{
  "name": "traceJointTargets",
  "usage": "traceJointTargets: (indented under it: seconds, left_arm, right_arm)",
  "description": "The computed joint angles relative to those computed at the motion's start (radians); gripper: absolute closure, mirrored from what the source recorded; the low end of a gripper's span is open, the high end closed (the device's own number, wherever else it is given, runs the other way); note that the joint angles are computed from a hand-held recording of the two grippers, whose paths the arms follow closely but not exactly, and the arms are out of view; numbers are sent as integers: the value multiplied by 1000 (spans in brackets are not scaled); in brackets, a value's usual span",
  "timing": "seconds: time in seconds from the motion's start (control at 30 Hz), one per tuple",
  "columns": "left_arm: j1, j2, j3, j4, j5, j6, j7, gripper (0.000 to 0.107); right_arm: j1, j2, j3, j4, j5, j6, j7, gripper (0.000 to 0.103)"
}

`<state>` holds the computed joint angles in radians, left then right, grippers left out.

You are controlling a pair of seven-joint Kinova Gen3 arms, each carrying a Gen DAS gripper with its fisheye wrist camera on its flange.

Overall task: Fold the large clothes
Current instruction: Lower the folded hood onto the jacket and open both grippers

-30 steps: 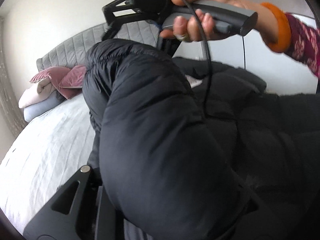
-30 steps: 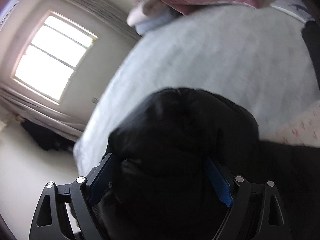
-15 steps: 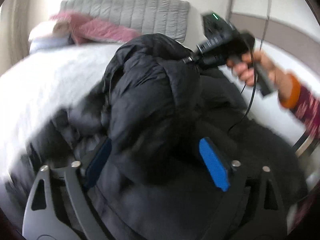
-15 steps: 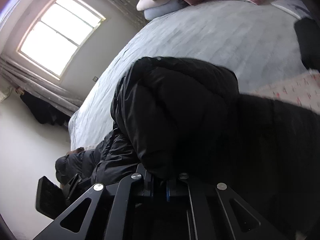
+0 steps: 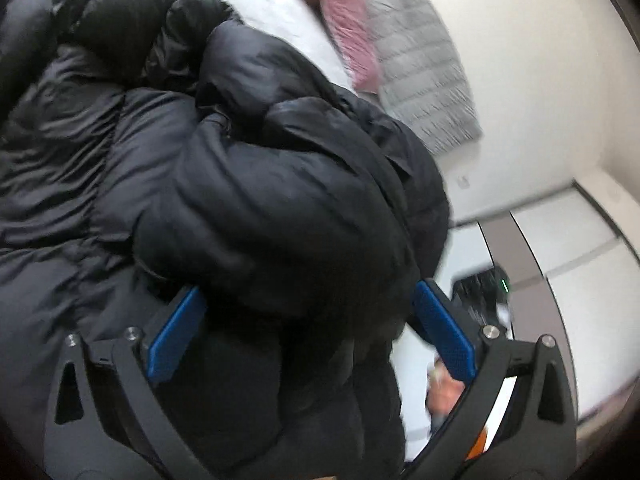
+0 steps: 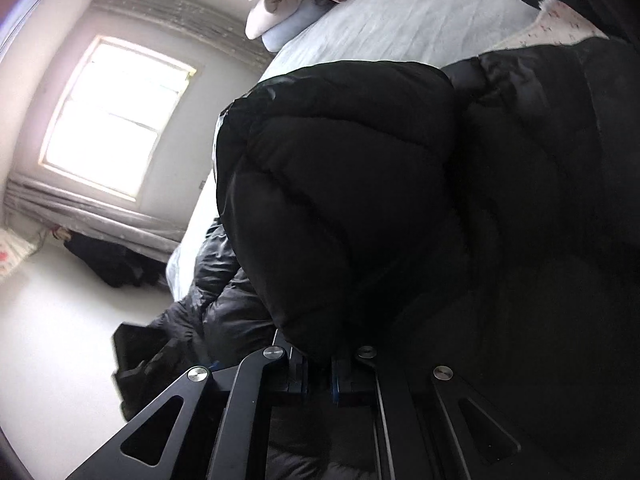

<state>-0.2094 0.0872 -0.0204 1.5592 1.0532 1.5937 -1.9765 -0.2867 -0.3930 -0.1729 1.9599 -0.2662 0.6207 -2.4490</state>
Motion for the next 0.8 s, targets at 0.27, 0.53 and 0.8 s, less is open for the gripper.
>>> traceJointTargets:
  seconds: [0.27,0.53,0.8]
  left_arm:
    - [29,-20,19,-279,-63,-98,79,83]
    - [-24,-24,-30,-215,-240,-59,-97,89]
    - [-35,-23,-31,-132,-261,-95,-137,89]
  right_arm:
    - [-37,2,-32,-47,-4,-68,6,97]
    - [-110,11,-33,-16,-31,-127,62,31]
    - [12,-84,66,29,19,-51,19,19]
